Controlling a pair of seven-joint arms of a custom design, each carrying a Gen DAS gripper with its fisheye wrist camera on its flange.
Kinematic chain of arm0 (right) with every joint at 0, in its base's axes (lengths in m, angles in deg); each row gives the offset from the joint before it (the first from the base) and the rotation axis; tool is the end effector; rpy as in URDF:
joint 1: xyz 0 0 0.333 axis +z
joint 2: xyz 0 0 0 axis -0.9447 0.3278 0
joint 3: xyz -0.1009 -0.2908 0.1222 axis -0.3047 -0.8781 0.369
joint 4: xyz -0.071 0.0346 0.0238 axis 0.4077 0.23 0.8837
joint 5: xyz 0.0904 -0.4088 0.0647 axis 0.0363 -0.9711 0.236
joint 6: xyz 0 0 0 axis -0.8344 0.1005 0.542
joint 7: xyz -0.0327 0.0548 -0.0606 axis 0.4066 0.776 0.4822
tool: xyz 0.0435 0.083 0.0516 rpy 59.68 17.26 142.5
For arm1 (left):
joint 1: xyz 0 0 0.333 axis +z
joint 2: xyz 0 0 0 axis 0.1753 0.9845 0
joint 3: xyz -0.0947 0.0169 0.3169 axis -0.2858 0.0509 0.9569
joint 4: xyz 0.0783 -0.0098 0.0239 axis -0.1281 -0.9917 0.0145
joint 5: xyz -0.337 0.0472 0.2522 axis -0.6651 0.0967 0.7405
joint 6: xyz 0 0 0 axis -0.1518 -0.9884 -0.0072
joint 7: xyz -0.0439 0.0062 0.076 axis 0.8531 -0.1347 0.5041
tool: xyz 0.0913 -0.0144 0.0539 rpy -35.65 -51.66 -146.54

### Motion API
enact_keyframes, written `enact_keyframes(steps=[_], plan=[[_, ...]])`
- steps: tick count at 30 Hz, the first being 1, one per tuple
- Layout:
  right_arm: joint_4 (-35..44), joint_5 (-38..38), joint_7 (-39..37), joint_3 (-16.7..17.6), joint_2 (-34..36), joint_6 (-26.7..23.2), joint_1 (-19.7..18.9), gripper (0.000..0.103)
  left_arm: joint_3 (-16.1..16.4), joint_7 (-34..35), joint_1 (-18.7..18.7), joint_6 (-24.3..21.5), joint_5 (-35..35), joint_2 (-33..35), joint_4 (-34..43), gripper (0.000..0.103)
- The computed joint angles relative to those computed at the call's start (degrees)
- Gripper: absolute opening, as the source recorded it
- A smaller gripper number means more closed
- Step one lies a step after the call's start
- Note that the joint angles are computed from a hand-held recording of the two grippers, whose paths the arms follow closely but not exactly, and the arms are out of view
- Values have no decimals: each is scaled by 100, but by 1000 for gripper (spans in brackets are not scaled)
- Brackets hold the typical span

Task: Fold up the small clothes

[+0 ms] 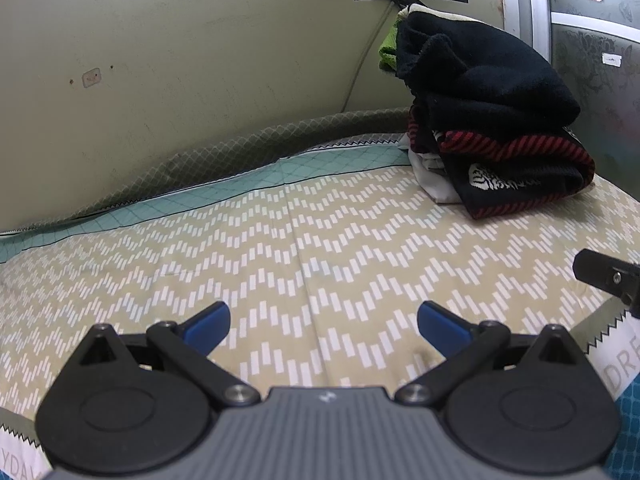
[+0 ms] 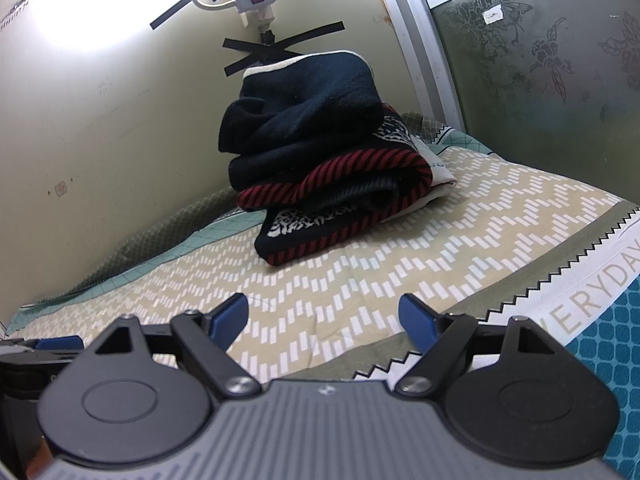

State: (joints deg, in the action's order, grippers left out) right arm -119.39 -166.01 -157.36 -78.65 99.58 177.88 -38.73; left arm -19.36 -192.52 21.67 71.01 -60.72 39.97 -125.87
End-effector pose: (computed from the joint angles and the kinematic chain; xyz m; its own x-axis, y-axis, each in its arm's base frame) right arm 0.6615 0.2884 0.2948 -0.6629 -0.6627 -0.3484 -0.0563 0.5081 -0.8595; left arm 0.7161 -0.0218 0.3845 -0.7718 -0.6222 -0.1311 -0.3045 0.5426 -0.7828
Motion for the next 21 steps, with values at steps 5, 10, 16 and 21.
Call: enact_keyframes(steps=[5,10,16,21], plan=[[2,3,2,-3,3,-5,5,75,3,33,-11,33,59,8,-1,103],[0,-2,6,-7,5,2,2,75,-6,13,-5,66,117,21,11,103],[13,21,-11,-3,10,-6,5,75,-24,10,7,82,174,29,12,103],[15,21,-10,-10,14,3,6,75,-20,-38,1,73,263,52,28,103]])
